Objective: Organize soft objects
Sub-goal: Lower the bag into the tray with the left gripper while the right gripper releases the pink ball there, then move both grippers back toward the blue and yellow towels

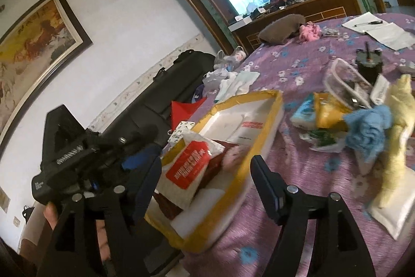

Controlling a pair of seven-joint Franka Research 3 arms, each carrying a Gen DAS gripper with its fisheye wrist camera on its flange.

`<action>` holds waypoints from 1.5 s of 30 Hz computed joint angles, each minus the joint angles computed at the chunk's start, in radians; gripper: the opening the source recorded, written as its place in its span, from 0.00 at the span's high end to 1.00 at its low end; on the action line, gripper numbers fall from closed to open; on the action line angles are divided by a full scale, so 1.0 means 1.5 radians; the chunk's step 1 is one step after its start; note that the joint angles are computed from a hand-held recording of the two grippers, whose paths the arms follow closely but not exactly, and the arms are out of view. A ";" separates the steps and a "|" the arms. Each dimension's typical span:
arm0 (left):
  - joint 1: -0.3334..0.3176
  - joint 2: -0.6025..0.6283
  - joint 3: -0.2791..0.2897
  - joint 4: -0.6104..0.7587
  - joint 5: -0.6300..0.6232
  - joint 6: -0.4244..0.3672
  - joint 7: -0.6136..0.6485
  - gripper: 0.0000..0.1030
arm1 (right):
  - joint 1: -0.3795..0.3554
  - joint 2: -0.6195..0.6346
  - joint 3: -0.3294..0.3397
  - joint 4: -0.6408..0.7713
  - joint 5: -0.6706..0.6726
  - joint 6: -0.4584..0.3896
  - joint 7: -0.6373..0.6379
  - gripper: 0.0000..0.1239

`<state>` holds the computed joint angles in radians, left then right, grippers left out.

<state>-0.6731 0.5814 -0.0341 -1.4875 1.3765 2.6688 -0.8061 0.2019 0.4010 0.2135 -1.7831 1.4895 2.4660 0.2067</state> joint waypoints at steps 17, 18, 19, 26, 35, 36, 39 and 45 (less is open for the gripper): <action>-0.017 0.163 -0.019 0.238 -0.216 0.034 0.338 0.29 | -0.049 0.015 -0.032 -0.006 -0.025 0.058 0.081 0.42; -0.020 0.173 -0.018 0.253 -0.231 0.032 0.354 0.29 | -0.051 0.018 -0.032 -0.003 -0.033 0.061 0.090 0.42; -0.022 0.180 -0.016 0.262 -0.245 0.034 0.367 0.29 | -0.051 0.021 -0.031 0.000 -0.036 0.070 0.098 0.42; -0.042 0.206 0.010 0.294 -0.328 0.049 0.431 0.29 | -0.055 0.042 -0.028 0.018 -0.082 0.108 0.170 0.42; -0.057 0.237 0.033 0.327 -0.423 0.067 0.501 0.29 | -0.075 0.060 -0.010 0.031 -0.126 0.108 0.219 0.42; -0.058 0.240 0.034 0.330 -0.432 0.067 0.509 0.29 | -0.077 0.060 -0.009 0.029 -0.128 0.104 0.218 0.42; -0.060 0.247 0.035 0.337 -0.453 0.065 0.526 0.29 | -0.080 0.062 -0.006 0.031 -0.134 0.099 0.221 0.42; -0.061 0.256 0.035 0.347 -0.485 0.058 0.547 0.29 | -0.088 0.063 -0.003 0.032 -0.131 0.086 0.225 0.42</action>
